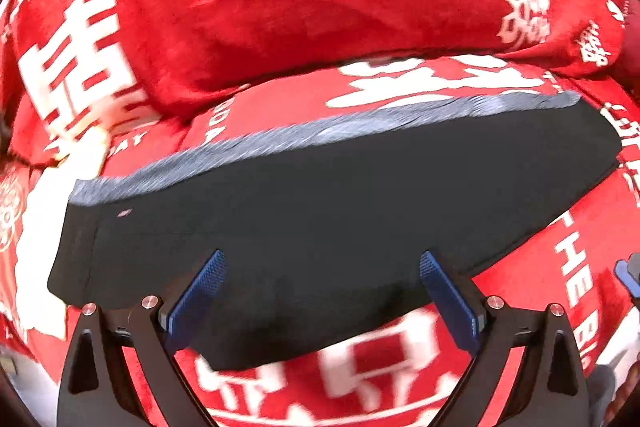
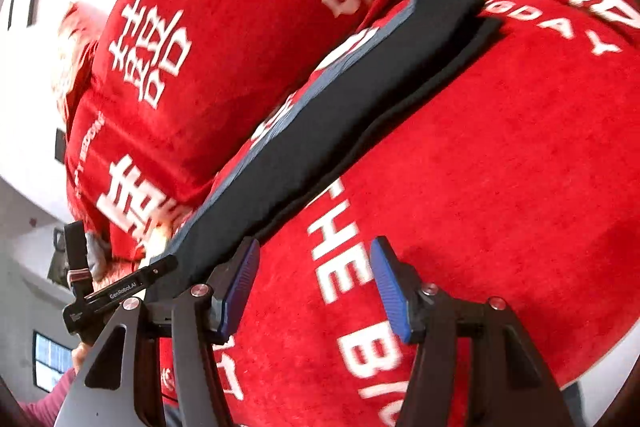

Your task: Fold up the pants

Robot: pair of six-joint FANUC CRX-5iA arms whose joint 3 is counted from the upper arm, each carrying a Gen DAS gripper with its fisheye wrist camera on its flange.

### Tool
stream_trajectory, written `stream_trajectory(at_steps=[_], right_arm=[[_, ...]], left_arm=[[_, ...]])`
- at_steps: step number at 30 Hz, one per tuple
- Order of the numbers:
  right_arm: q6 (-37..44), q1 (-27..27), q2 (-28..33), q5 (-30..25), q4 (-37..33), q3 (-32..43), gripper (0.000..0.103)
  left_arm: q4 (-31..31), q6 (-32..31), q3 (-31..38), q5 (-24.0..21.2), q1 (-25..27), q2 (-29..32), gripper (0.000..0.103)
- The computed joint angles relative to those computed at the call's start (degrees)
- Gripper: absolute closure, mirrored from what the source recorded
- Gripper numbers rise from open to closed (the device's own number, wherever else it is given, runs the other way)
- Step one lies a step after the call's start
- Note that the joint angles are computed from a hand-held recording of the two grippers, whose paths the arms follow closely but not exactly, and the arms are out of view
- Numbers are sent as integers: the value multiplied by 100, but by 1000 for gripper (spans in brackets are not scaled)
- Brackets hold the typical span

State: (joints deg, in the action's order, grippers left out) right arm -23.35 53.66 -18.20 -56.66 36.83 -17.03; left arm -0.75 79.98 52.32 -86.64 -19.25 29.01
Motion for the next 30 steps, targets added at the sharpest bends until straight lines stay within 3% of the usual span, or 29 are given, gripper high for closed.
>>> stream_trajectory(at_steps=[10,15,19,27,30], right_arm=[[-109,-575,-432,182,81,-223,41],[-360,-1232,-704,1058,19,-532,44],[-130,-1625,-583,1178,-337,-440,46],[-80,-2109,-253,1273,-583,-400,46],[386,-2257,-49,1265,-791,-249,56]], left_arm=[[190,256,1681,-726,-455,1134,5],[71,376,1111,-625,-528,1027,5],[363,496,627,-355,-414,846,5],[209,253,386,-85,-470,687,1],[276,303,433,-129,-440,733,1]])
